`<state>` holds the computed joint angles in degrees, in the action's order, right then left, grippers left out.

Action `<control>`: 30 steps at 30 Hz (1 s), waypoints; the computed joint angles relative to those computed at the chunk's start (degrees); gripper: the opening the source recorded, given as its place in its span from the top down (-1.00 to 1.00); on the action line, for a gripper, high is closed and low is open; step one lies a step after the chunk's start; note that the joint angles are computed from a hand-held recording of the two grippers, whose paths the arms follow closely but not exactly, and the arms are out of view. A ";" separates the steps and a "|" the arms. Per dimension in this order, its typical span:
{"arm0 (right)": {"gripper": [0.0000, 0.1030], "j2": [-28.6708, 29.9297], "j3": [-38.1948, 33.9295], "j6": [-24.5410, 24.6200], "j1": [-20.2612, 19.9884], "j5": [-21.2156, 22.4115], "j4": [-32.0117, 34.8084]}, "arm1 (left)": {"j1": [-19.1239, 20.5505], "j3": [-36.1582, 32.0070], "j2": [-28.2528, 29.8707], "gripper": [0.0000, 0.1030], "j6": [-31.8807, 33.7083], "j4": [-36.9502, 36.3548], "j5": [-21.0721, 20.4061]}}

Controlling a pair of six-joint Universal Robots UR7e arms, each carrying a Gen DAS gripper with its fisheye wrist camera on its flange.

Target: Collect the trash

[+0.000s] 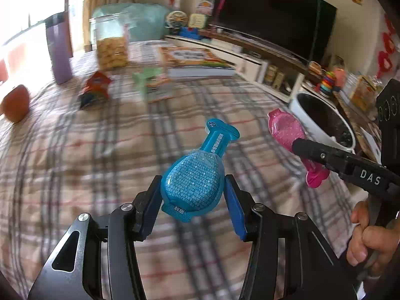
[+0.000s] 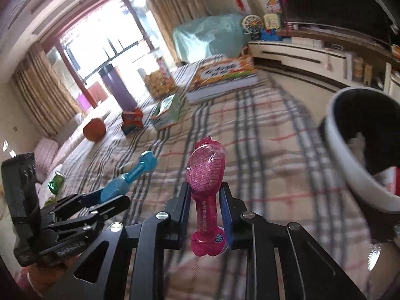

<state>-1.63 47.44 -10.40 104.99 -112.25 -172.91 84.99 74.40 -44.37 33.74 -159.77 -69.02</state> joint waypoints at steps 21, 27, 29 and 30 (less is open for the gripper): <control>0.56 -14.25 22.92 1.96 -3.30 -2.76 -19.60 | -6.07 1.99 3.30 0.07 2.74 0.45 -2.71; 0.57 -15.95 24.82 1.85 -4.03 -3.05 -21.86 | -7.46 1.39 4.54 0.06 3.34 0.69 -3.23; 0.57 -16.31 25.11 1.86 -4.26 -3.16 -22.32 | -7.80 0.87 5.03 0.07 3.51 0.93 -3.38; 0.57 -16.44 25.23 1.86 -4.38 -3.19 -22.49 | -7.96 0.62 5.30 0.06 3.63 1.00 -3.45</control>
<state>-18.07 72.67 -8.54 100.61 -115.44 -195.40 77.03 75.02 -39.06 37.37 -158.77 -72.47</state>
